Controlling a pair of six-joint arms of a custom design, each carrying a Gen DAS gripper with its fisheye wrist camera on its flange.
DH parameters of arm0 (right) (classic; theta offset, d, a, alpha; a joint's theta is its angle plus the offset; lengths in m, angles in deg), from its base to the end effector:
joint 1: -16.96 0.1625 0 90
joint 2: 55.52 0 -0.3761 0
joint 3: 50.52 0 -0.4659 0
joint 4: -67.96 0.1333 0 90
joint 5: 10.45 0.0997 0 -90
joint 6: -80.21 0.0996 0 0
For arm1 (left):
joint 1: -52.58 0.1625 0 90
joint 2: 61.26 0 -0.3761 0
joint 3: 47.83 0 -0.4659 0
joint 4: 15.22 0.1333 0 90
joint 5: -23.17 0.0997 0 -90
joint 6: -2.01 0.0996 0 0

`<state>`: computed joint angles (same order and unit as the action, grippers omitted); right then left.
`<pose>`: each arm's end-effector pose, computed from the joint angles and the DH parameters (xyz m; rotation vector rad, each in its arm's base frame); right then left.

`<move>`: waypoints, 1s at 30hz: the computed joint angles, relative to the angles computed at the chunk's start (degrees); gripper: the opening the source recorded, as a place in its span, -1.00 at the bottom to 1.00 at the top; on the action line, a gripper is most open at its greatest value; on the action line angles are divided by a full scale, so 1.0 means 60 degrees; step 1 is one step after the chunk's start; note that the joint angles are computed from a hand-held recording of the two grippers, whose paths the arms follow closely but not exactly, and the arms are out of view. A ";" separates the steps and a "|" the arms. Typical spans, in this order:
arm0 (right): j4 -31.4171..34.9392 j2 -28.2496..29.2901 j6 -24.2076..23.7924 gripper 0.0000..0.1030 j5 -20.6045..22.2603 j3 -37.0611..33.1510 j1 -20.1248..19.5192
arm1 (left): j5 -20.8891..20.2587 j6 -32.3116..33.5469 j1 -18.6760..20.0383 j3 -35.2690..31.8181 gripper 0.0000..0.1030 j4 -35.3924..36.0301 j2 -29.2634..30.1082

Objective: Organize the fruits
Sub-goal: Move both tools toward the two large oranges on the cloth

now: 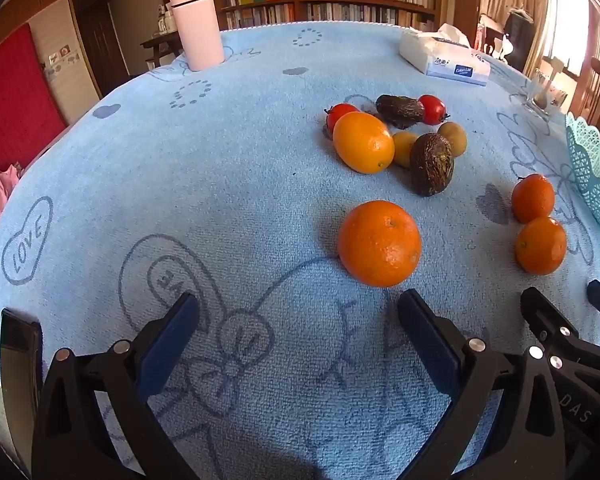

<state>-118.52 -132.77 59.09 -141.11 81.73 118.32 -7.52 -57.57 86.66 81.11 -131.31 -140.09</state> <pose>0.1606 -0.4522 0.1571 0.3290 -2.2679 0.7847 -0.2434 -0.4290 0.0870 0.1907 2.1464 -0.7872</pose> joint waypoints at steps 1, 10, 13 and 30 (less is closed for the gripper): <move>0.0033 -0.0017 0.0025 0.95 0.0017 0.0004 -0.0006 | -0.0023 0.0014 0.0003 0.0006 0.91 -0.0037 -0.0009; 0.0066 -0.0058 0.0027 0.95 0.0049 0.0022 -0.0029 | -0.0015 0.0047 0.0003 0.0028 0.91 -0.0111 -0.0018; 0.0201 -0.0089 -0.0021 0.95 0.0075 0.0018 -0.0062 | -0.0028 0.0067 0.0005 0.0038 0.91 -0.0160 -0.0022; 0.1319 -0.0818 -0.0679 0.96 0.0673 0.0266 -0.0230 | -0.0059 -0.0118 -0.0104 -0.0065 0.91 -0.0025 0.0114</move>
<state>-110.60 -137.68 55.02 -137.07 83.33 116.94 -7.88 -58.28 86.04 80.71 -131.46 -139.41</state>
